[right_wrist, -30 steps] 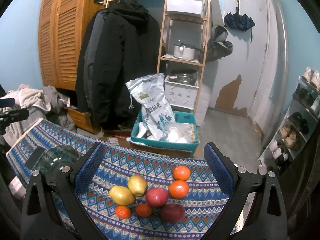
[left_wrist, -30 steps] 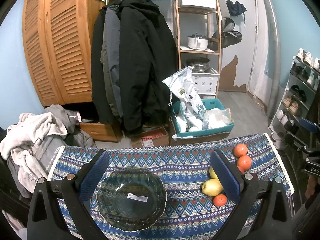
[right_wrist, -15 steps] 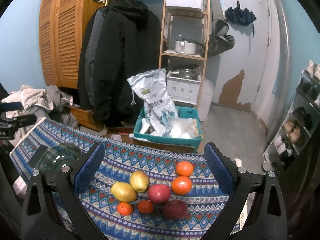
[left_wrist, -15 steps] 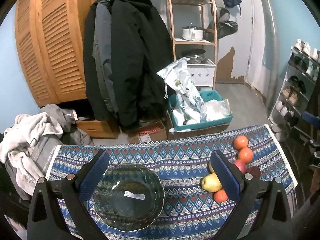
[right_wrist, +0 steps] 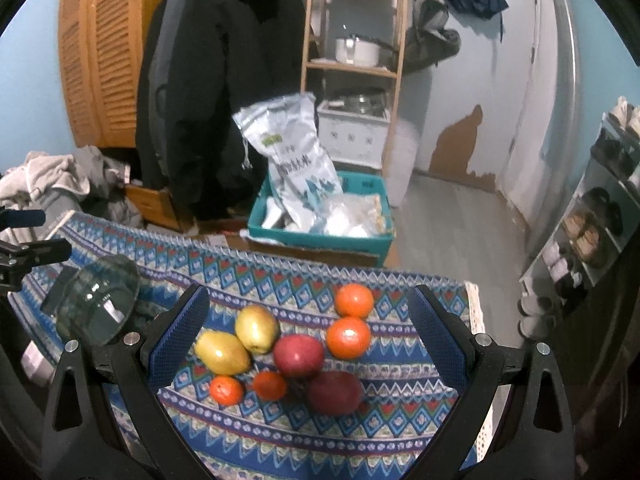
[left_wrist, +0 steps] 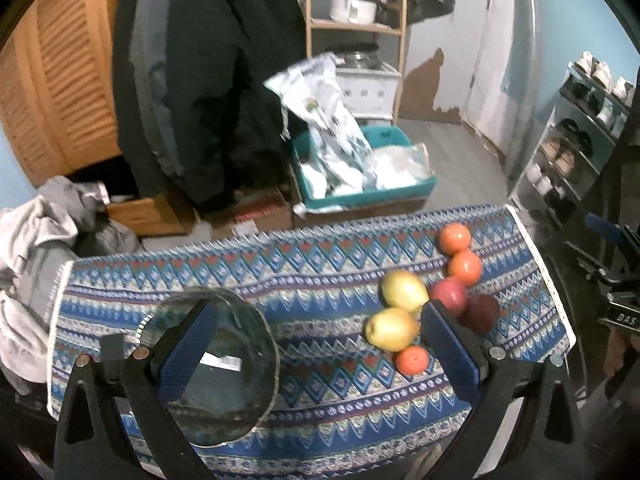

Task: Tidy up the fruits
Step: 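Grasp the large yellow pear with the left tool while the right tool grasps a red apple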

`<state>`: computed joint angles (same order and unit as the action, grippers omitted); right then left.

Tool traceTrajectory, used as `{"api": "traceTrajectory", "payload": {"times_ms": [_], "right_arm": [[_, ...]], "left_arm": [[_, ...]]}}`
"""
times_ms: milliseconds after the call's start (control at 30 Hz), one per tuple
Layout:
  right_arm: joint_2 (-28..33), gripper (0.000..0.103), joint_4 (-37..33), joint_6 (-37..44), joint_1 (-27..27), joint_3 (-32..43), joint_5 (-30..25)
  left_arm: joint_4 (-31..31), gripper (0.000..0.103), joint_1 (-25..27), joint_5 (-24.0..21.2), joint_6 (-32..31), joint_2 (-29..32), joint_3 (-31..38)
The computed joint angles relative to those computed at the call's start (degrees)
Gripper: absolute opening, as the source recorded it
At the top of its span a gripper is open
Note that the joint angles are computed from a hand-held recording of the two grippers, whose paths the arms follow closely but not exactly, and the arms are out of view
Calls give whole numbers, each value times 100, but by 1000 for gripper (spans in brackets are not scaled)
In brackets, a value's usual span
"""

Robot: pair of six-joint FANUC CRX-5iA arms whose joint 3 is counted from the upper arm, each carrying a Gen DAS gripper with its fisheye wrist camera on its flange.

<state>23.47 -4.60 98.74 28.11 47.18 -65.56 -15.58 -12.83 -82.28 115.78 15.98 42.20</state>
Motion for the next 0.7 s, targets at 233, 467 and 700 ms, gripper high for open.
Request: {"api": "traceTrajectory", "payload": {"times_ms": [233, 467, 700], "right_arm": [[575, 98, -194, -118, -197, 656, -848], [1064, 97, -87, -228, -259, 984, -1454], [1472, 97, 107, -289, -297, 1143, -1840]], "left_arm": [[353, 102, 25, -233, -235, 472, 216], [435, 102, -66, -409, -394, 912, 435], [616, 102, -45, -484, -516, 1289, 634]]}}
